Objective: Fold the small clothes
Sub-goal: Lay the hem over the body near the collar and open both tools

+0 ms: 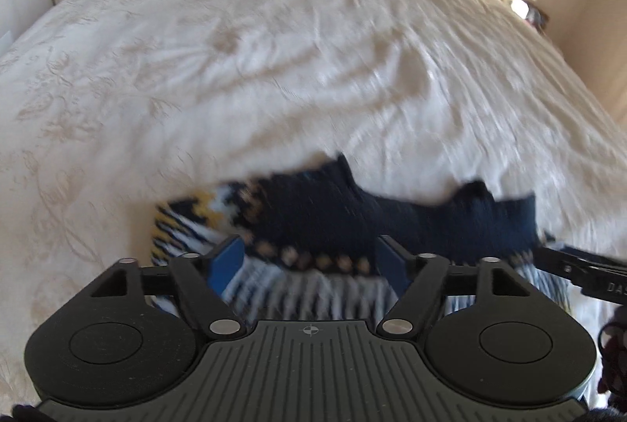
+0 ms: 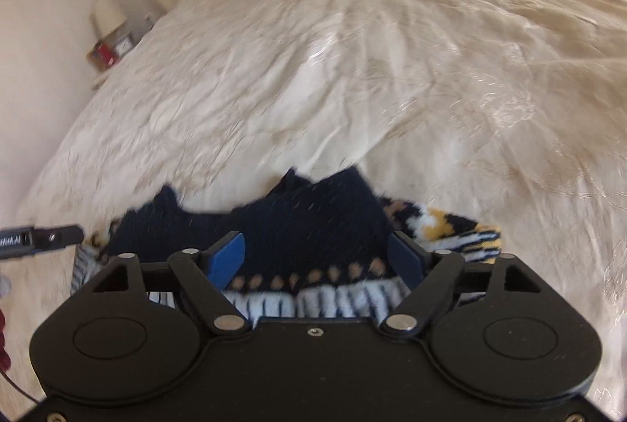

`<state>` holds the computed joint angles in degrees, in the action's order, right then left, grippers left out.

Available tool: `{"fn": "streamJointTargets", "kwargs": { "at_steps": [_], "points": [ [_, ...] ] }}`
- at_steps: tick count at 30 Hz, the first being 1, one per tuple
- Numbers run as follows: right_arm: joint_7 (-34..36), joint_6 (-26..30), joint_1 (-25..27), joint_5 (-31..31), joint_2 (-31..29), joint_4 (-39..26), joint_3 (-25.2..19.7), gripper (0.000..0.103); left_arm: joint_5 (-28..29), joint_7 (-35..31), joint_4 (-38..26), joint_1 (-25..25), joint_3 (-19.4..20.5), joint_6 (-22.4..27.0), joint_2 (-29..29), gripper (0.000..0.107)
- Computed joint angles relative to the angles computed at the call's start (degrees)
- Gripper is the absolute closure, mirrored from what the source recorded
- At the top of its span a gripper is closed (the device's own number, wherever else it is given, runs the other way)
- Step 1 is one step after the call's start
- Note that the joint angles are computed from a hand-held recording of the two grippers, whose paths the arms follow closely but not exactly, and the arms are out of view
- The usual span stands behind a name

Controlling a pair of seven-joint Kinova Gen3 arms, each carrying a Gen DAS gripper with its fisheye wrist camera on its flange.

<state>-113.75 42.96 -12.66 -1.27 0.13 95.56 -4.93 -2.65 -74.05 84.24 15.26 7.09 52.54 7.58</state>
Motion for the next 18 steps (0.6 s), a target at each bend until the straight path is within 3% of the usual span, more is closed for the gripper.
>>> {"fn": "streamJointTargets", "kwargs": {
  "at_steps": [4,6,11,17,18],
  "points": [
    [2.5,2.5,-2.2,1.5,0.1,-0.1,-1.8,0.002,-3.4,1.1,0.8,2.7,1.0,1.9,0.5,0.021],
    [3.2,3.6,-3.3,2.7,0.6,-0.6,-2.4,0.000,-4.9,1.2,0.0,3.7,1.2,3.6,1.5,0.011],
    [6.0,6.8,-4.7,2.9,4.1,-3.7,-2.2,0.000,-8.3,2.1,-1.3,5.6,0.5,5.5,4.1,0.011],
    [4.9,9.3,-5.4,8.1,9.3,-7.5,-0.1,0.000,-10.2,3.0,-4.7,5.3,-1.4,8.2,8.6,0.010],
    [4.7,9.4,-5.0,8.2,10.2,-8.1,0.4,0.000,-9.9,2.9,-5.3,5.0,-1.7,8.6,9.2,0.005]
  ]
}}
